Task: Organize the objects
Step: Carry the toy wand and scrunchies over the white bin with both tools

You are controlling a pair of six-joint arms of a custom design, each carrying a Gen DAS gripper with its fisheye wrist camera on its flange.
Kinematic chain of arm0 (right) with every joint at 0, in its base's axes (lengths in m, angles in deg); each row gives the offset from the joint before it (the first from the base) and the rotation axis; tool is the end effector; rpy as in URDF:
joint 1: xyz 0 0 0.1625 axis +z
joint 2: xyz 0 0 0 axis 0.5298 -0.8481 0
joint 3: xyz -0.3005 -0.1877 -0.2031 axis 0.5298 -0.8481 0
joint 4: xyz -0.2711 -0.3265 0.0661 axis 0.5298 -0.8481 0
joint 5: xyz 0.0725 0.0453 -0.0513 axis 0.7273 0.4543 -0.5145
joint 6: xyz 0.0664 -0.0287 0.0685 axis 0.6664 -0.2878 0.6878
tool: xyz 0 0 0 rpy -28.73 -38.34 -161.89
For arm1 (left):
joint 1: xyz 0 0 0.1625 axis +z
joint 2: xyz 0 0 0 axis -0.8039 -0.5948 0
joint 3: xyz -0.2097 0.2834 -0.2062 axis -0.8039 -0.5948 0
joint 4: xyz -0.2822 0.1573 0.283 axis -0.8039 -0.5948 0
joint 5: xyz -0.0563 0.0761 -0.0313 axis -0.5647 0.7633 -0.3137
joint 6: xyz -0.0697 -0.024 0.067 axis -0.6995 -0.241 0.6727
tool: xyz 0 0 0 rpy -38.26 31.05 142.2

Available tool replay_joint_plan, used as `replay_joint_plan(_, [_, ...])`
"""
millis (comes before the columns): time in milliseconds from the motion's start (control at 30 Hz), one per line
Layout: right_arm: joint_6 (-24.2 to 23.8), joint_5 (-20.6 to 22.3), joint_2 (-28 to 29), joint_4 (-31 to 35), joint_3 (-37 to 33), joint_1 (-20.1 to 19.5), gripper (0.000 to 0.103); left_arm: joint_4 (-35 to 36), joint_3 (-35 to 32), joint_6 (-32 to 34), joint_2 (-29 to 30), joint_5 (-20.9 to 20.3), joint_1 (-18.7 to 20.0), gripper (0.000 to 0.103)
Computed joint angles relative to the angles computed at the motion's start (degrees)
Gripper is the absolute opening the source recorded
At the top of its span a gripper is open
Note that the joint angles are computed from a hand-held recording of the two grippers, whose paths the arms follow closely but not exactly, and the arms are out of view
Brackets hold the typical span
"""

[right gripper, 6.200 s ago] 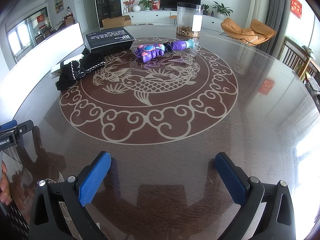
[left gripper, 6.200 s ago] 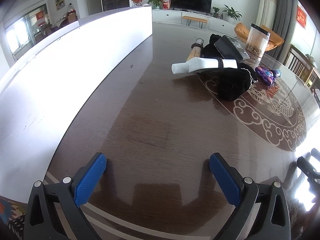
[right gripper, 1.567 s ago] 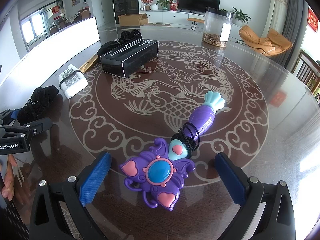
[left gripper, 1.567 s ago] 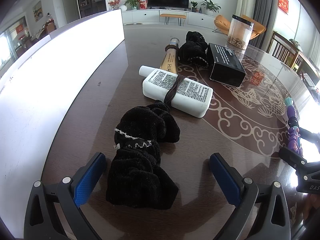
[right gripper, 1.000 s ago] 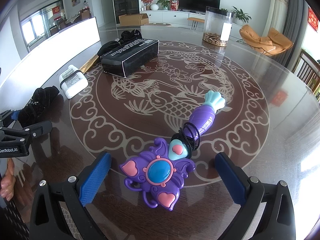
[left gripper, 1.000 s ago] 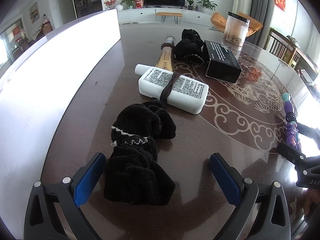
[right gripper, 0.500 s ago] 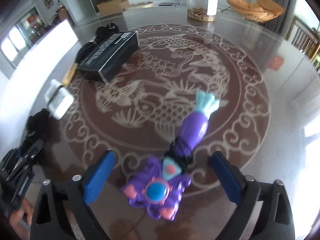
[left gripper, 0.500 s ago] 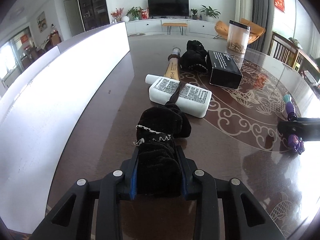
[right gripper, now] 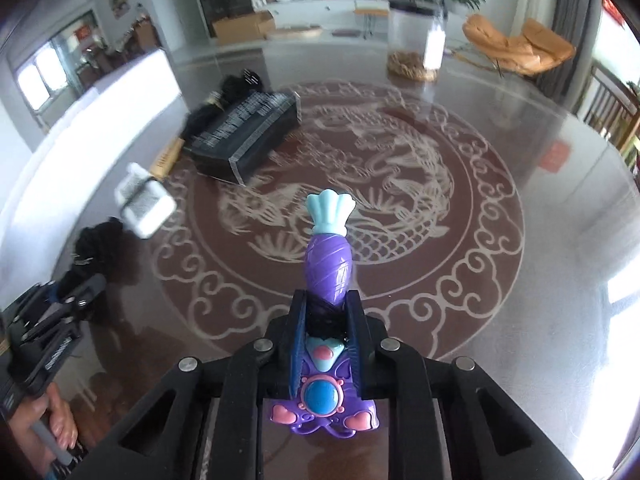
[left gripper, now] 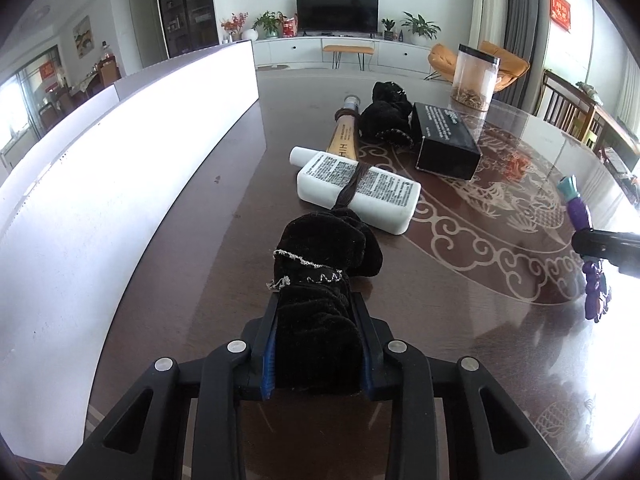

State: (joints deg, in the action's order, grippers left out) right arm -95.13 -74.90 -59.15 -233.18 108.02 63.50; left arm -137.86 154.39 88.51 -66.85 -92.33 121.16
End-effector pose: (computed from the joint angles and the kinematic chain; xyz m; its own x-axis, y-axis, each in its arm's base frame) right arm 0.1476 -0.7869 0.0962 -0.7480 0.0052 0.6637 -0.3357 0.8597 -0.3850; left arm -0.0981 -0.7672 0.1146 -0.6800 0.1856 -0.7094 0.5541 0.7637 -0.3313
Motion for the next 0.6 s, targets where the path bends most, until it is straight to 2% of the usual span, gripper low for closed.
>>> replay_joint_plan(167, [-3.9, 4.7, -3.2, -7.5, 5.2, 2.0, 0.019, -6.8, 5.6, 0.5, -4.1, -3.9, -0.9, 0.031])
replay_joint_plan(300, [-5.7, 8.5, -3.5, -9.1, 4.7, 4.0, 0.019, -10.0, 10.8, -2.2, -9.5, -6.8, -1.8, 0.031])
replay_joint_plan(467, [-7.3, 15.2, 1.0, -3.8, -4.4, 7.7, 0.019, -9.0, 9.9, -5.8, -15.6, -8.1, -1.2, 0.031])
replay_joint_plan(567, [-7.7, 19.3, 7.2, 2.5, -14.6, 10.1, 0.019, -6.9, 5.6, -6.5, -16.9, -6.0, 0.5, 0.031])
replay_joint_plan(600, [-7.6, 21.3, 10.6, 5.9, -20.2, 11.0, 0.019, -5.8, 3.8, -6.5, -16.8, -4.6, 1.1, 0.031])
